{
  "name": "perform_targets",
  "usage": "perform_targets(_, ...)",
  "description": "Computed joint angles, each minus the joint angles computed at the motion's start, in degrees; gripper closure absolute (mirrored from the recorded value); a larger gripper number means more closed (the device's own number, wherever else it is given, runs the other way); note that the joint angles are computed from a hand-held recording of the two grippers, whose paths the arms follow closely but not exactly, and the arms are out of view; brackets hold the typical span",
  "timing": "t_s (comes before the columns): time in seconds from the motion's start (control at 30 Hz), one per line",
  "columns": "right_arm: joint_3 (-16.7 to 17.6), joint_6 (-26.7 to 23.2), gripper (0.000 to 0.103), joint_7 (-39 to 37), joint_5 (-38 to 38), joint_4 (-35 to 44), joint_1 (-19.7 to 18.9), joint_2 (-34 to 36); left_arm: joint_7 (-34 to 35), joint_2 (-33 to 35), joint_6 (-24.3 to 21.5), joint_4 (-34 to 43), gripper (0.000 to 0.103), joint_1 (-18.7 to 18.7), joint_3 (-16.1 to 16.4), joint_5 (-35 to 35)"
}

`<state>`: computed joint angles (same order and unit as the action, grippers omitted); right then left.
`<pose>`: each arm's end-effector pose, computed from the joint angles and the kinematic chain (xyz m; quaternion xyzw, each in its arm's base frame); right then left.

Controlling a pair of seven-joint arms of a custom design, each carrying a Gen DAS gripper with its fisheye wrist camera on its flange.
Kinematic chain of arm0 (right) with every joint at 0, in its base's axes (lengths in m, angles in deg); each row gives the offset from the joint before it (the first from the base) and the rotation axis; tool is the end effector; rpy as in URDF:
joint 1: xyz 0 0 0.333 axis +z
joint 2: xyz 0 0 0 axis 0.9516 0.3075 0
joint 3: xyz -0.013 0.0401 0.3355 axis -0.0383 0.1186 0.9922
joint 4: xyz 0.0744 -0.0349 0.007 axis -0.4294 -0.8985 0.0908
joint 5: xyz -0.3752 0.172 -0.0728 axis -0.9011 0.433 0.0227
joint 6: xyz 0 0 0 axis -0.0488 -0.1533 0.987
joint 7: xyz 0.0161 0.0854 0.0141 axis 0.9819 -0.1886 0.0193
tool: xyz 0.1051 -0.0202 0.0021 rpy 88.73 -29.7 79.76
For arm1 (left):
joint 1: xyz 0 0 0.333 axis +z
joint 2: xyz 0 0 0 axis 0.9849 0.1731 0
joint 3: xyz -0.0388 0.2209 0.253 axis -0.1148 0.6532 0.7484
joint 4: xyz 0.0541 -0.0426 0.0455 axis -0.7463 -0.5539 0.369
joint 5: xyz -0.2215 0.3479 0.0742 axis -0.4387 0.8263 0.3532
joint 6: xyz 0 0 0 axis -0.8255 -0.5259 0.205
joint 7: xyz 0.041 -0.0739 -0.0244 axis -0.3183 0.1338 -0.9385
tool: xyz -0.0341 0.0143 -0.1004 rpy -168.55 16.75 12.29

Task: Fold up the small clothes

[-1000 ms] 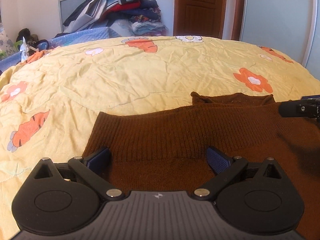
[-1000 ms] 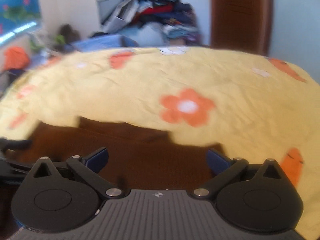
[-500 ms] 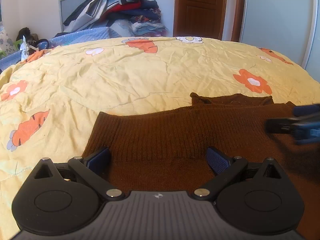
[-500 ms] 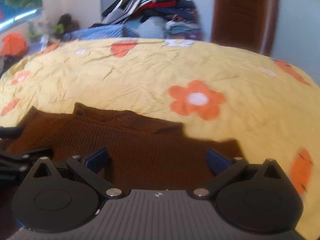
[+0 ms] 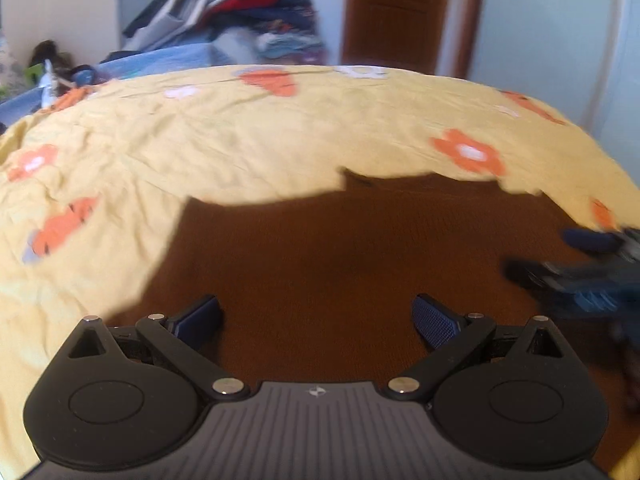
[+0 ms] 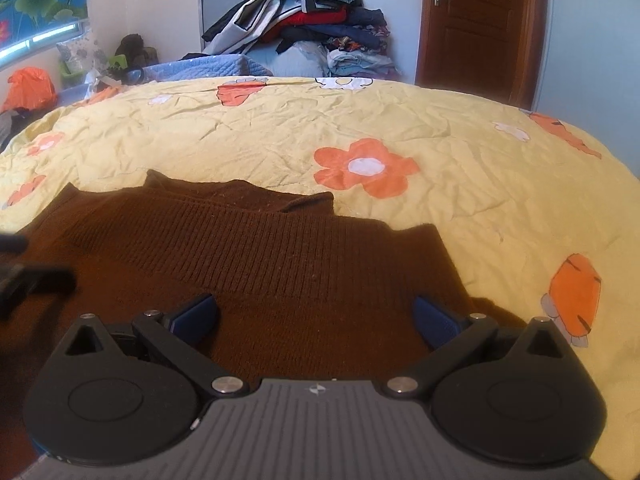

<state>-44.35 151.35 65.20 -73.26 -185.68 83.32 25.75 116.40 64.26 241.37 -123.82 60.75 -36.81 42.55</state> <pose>0.7010 0.1639 0.4784 -0.7327 0.5579 -0.2382 0.3086 0.6866 -0.2959 0.4847 -0.6366 0.6688 -0.2906 0.2509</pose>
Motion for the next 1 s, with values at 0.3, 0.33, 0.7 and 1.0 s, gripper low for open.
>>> perform_targets(0.3, -5.38, -5.57, 0.000, 8.84, -7.22, 0.71, 4.97, -2.04, -13.39, -1.18, 6.50, -4.41, 0.000, -3.15, 4.28, 15.08)
perform_targets(0.33, -3.82, -3.79, 0.000, 7.70, -5.31, -1.41, 3.70, -3.67, -13.55, -1.18, 6.59, -4.43, 0.000, -2.94, 4.07, 15.19)
perform_targets(0.7, 3.45, 6.83, 0.000, -12.11, 11.50, -11.30, -1.91, -7.08, -14.29, -1.19, 6.81, -4.54, 0.000, -2.39, 3.58, 15.87)
perform_targets(1.0, 3.90, 7.68, 0.000, -13.54, 13.92, -11.96, -2.22, -7.43, -25.53, -8.47, 5.78, -11.35, 0.000, -3.36, 3.98, 21.50)
